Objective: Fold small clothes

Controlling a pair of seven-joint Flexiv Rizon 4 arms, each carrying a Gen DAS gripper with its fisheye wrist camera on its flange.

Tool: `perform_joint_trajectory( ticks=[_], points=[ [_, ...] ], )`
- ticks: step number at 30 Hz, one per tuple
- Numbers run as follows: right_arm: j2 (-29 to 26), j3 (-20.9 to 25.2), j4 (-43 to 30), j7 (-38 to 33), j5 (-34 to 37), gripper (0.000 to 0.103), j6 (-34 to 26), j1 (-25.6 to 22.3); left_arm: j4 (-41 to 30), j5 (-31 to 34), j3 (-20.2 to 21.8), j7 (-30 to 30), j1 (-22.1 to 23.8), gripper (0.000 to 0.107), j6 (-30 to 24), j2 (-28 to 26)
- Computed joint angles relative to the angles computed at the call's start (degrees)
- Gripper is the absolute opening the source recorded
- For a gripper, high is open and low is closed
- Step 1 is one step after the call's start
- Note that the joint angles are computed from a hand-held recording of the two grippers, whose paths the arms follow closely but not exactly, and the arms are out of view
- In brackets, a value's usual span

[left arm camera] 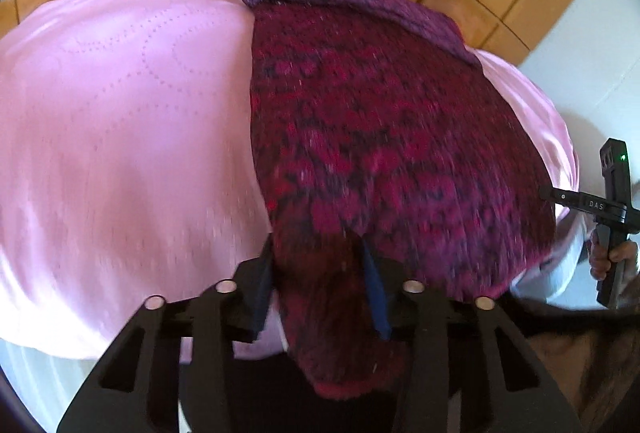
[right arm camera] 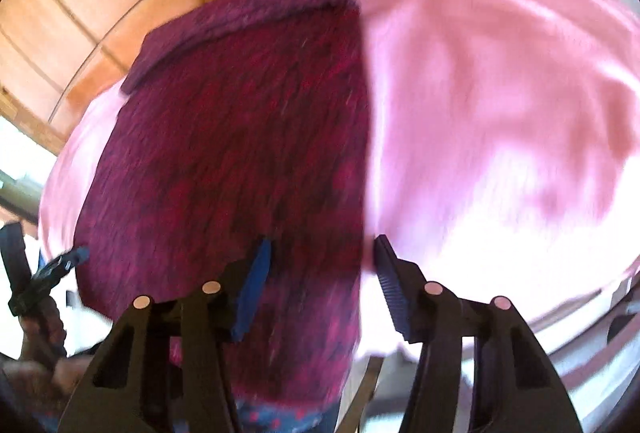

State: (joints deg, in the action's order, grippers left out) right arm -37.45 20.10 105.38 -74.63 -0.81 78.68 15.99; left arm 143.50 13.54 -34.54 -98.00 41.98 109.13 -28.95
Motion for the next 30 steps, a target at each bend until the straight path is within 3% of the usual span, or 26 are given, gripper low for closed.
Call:
perform_joint_trajectory(
  ticks=[3, 6, 10, 13, 15, 17, 22, 26, 30],
  points=[
    [0.9, 2.3, 0.8, -2.0, 0.5, 0.036, -3.8, -1.3, 0.7, 0.7, -0.5, 0.7, 0.6, 0.019, 0.2, 0.7],
    [3.0, 1.1, 1.3, -4.2, -1.1, 0.022, -8.9, 0.4, 1.4, 3.0, -6.3, 0.1, 6.7, 0.016, 1.8, -0.6],
    [4.6, 5.8, -0.9, -11.9, 4.5, 0.018, -10.0, -3.3, 1.0, 6.3, -17.1, -1.5, 17.5, 0.015, 3.2, -5.7],
    [3.9, 10.4, -4.7, -18.4, 11.5, 0.017, -8.0, -6.9, -1.3, 7.2, -20.9, -1.8, 20.1, 0.014, 4.2, -9.2],
    [2.7, 10.5, -7.5, -20.2, 13.6, 0.016, -7.2, -6.5, -3.0, 7.7, -22.9, -1.9, 21.6, 0.013, 4.4, -12.4],
    [0.8, 9.5, -10.8, -20.5, 15.1, 0.016, -5.5, -5.2, -6.0, 7.7, -24.1, -1.7, 21.7, 0.013, 4.4, -16.1],
    [-5.9, 5.4, -20.5, -15.8, 14.8, 0.015, -3.0, -1.8, -14.3, 3.9, -22.1, -2.1, 17.5, 0.013, 1.7, -19.2],
    [-12.6, 0.6, -31.1, -8.8, 11.0, 0.015, -7.2, 2.1, -21.5, -1.1, -20.3, 0.0, 14.3, 0.013, -5.1, -21.3],
    [-18.6, -1.7, -41.7, -3.9, 8.1, 0.015, -15.0, 3.4, -27.3, -8.2, -18.7, 2.1, 11.1, 0.013, -12.8, -22.6]
  ],
)
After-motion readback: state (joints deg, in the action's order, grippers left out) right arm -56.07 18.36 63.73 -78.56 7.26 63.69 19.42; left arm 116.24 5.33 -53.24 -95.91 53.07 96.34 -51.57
